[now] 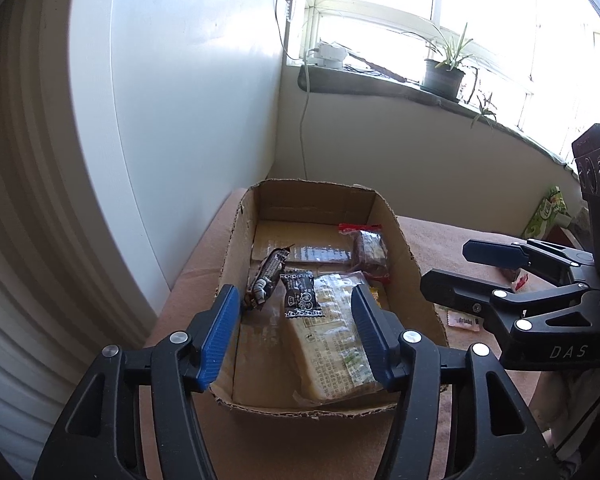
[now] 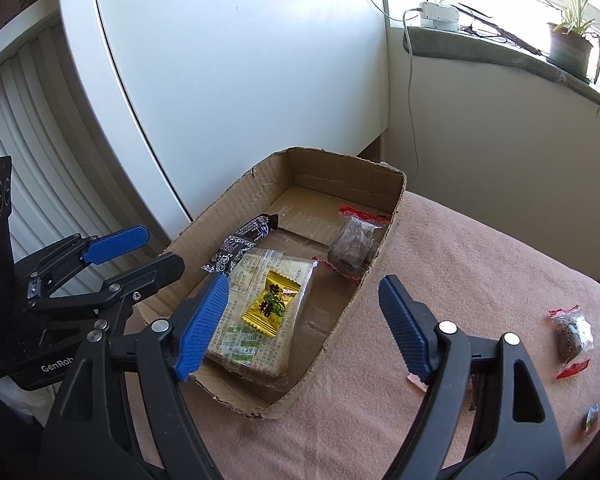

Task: Organize snacks
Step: 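Move both grippers back over the remaining snacks on the table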

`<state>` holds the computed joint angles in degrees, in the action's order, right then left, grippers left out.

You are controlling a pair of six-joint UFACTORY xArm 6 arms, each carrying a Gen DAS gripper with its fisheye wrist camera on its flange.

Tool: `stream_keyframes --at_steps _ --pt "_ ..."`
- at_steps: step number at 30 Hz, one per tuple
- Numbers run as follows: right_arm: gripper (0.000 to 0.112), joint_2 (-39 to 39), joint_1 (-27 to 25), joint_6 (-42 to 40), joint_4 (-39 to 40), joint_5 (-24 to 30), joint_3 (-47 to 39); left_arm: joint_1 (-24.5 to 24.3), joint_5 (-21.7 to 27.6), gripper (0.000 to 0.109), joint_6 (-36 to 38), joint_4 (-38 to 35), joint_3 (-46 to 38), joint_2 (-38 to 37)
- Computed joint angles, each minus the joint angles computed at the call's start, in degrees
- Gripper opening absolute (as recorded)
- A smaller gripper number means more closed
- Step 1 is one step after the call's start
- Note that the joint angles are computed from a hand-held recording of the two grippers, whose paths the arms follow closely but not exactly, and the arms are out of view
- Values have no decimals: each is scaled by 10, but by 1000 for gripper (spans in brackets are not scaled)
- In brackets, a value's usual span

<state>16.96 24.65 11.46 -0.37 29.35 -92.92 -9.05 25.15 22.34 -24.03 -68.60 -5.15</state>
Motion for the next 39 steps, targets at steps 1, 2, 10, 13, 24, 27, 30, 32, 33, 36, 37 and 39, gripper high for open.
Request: stream_keyframes --at_steps 1,2,10,13,24,27,30,32,33,36,37,39 --pt "83 -6 -1 1 -2 -4 9 -2 -3 64 -3 4 3 -3" --pt "83 -13 -2 4 -5 -6 16 -4 -7 67 -10 12 6 -6" --pt "95 -71 -16 33 -31 -25 88 -19 -16 75 -27 30 19 -21" --pt "95 -100 -25 46 -42 -31 122 -28 -16 75 -27 26 24 -26" --pt "95 -263 -99 165 -146 -76 308 -81 -4 75 2 -12 37 -38" --pt "95 -310 -130 193 -169 -79 357 -98 4 75 8 -25 38 -37" --pt "95 -347 -160 198 -171 -69 393 -118 14 75 19 -37 38 -34" --pt "95 -367 -181 189 -161 -62 414 -132 23 75 29 -49 38 -33" --pt "95 -374 -191 183 -156 -57 422 -139 29 74 36 -56 37 -32" --pt "95 -392 -213 150 -130 -54 448 -161 46 65 55 -67 36 -30" --pt "95 -398 -219 143 -131 -54 457 -168 52 62 59 -71 35 -28" --pt "95 -407 -229 127 -132 -50 472 -179 69 58 70 -83 30 -22"
